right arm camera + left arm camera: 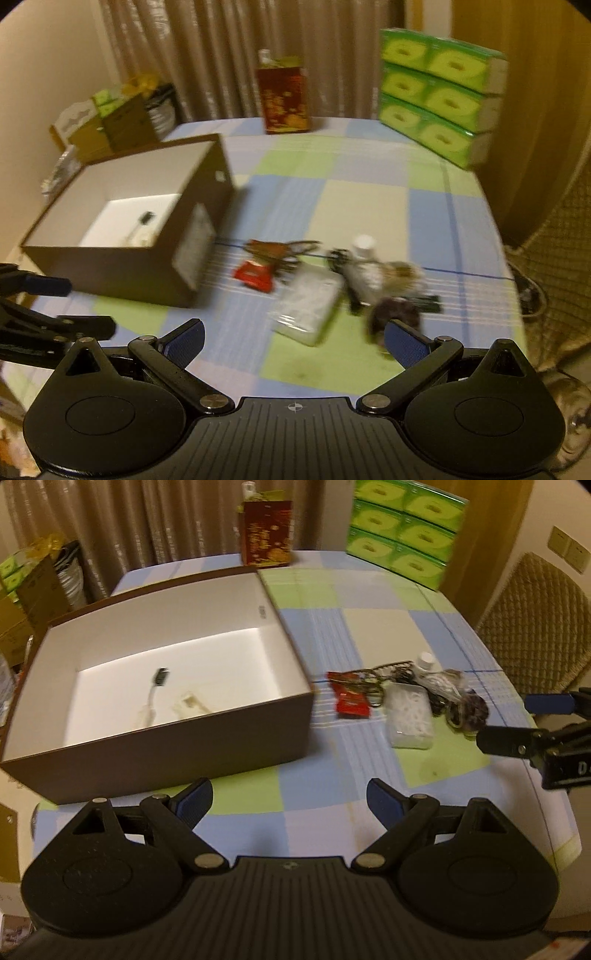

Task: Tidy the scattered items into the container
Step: 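Move both grippers back from the box to the remaining items, then grasp the clear floss pick box with the left gripper while the right grasps the brown scrunchie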

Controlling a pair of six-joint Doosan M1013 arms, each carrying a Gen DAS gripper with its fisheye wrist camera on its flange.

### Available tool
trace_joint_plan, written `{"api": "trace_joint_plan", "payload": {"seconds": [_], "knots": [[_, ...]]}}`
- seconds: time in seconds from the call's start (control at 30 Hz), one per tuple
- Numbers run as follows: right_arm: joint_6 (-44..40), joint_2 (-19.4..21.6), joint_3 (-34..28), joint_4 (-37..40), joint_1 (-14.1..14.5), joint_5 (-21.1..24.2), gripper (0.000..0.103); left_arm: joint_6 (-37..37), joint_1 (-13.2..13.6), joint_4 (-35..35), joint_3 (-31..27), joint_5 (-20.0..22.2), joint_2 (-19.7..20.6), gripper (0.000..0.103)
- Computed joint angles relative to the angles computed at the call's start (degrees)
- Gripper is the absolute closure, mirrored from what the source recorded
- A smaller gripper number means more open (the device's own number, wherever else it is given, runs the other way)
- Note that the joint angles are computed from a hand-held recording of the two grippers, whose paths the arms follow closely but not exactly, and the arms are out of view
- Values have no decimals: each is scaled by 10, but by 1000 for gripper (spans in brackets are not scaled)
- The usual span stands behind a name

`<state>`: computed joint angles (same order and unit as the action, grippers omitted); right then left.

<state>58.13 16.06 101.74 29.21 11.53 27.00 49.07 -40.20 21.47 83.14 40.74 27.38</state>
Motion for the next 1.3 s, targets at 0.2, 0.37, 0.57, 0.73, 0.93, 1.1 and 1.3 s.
{"api": "trace_joint_plan", "payload": {"seconds": [0.2, 0.37, 0.57, 0.73, 0.93, 1.1, 1.3], "knots": [[5, 8, 6, -12, -24, -14, 2, 43, -8, -20, -25, -11, 21, 15], [-78, 17, 12, 47, -42, -24, 2, 89, -14, -44, -48, -30, 41, 16], [-154, 35, 8, 95, -58, -19, 8, 130, -18, -67, -69, -46, 65, 20], [-186, 61, -10, 124, -75, 17, 22, 143, -19, -76, -82, -59, 84, 23], [-203, 88, -31, 130, -80, 33, 30, 158, -15, -86, -111, -61, 112, 26], [-208, 107, -50, 125, -82, 43, 36, 195, -9, -126, -150, -49, 142, 29], [-227, 119, -64, 132, -85, 62, 47, 208, -8, -128, -202, -1, 179, 29]]}}
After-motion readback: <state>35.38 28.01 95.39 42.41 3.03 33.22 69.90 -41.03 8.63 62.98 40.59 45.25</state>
